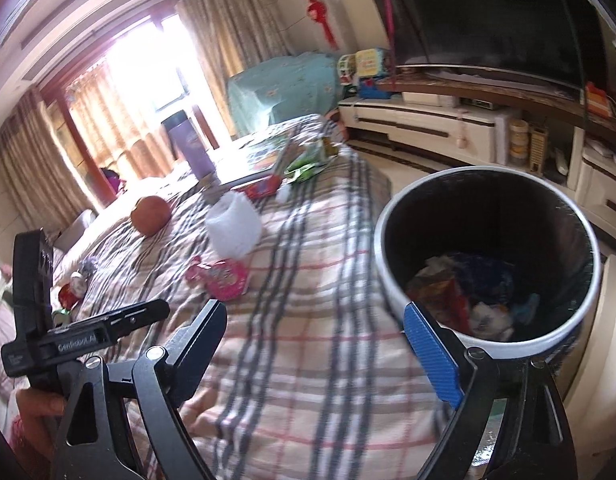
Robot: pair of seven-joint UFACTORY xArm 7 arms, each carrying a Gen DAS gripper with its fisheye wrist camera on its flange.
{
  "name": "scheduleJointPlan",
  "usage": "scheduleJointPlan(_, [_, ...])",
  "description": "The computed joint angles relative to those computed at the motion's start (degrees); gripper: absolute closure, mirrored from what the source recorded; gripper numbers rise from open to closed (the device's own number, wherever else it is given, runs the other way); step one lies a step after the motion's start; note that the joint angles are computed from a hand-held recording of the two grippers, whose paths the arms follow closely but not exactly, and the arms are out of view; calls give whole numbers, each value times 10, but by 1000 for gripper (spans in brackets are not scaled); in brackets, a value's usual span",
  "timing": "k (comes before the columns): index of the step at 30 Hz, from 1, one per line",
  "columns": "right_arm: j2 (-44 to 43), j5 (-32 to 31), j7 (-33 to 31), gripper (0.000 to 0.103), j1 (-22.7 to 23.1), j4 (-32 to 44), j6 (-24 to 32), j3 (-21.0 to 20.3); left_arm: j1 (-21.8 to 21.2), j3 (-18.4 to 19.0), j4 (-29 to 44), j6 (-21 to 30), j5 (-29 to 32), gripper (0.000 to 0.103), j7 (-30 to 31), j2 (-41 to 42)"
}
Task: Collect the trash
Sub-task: 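Move both open tools back over the bed toward the remaining trash, then grasp the white foam net with left tool while right tool grasps the pink candy pack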
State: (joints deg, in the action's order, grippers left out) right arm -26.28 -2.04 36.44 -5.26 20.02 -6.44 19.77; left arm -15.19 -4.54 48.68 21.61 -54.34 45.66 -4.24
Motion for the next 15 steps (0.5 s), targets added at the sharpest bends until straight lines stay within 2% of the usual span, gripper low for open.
scheduleJointPlan(4, [29, -3, -3, 12, 4, 16, -9, 10, 13, 9, 1, 2, 0, 36, -3, 5])
scheduleJointPlan(10, [75, -5, -31, 12, 53, 40, -16, -26, 29, 12, -3, 0, 8, 36, -11, 10])
scheduleJointPlan(12, [98, -6, -50, 12, 93, 52, -21, -61, 33, 13, -3, -3, 13, 36, -15, 14])
scheduleJointPlan(15, [133, -6, -83, 12, 185, 73, -18, -147, 40, 14, 1, 0, 19, 36, -21, 19])
